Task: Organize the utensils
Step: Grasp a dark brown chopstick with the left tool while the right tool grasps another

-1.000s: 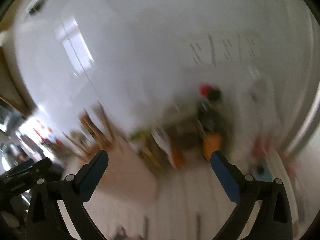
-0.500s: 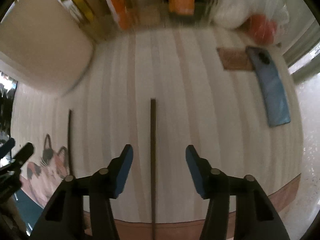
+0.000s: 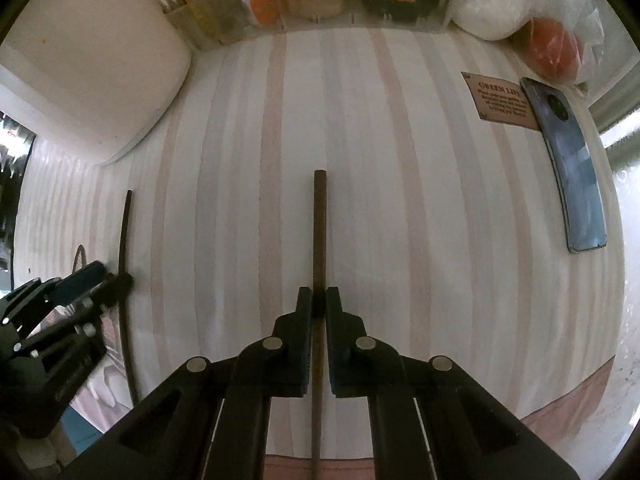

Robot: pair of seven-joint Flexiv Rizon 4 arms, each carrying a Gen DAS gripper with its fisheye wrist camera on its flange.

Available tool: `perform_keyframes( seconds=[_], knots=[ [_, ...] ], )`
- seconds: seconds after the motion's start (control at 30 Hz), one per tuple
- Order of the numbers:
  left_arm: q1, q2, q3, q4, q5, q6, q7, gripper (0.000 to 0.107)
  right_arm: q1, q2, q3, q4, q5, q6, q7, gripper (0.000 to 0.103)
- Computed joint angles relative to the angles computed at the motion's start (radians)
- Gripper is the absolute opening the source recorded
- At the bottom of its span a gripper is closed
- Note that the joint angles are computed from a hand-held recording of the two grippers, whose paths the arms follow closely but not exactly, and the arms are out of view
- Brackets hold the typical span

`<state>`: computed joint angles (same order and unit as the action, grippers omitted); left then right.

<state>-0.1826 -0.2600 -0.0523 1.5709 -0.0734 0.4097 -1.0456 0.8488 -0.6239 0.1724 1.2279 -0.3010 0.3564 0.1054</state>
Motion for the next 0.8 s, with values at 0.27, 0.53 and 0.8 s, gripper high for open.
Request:
perform_keyframes(
  seconds=[0.27,0.53,0.8],
  knots=[
    [0.052,-0.036,0.040,-0.070,0.055,-0.022,-0.011,0.004,0.000,-0.062,-0.003,-0.099,0.029,0.057,-0.001,0.007],
    [0.088,-0.065,0.046,-0.125,0.039,-0.061,-0.041,0.004,0.009,-0.169,-0.011,-0.295,0.073,-0.031,-0.114,0.007],
    [0.107,-0.087,0.043,-0.139,0.003,-0.066,-0.028,0.004,-0.017,-0.221,-0.017,-0.423,0.149,-0.132,-0.189,0.008]
  ],
)
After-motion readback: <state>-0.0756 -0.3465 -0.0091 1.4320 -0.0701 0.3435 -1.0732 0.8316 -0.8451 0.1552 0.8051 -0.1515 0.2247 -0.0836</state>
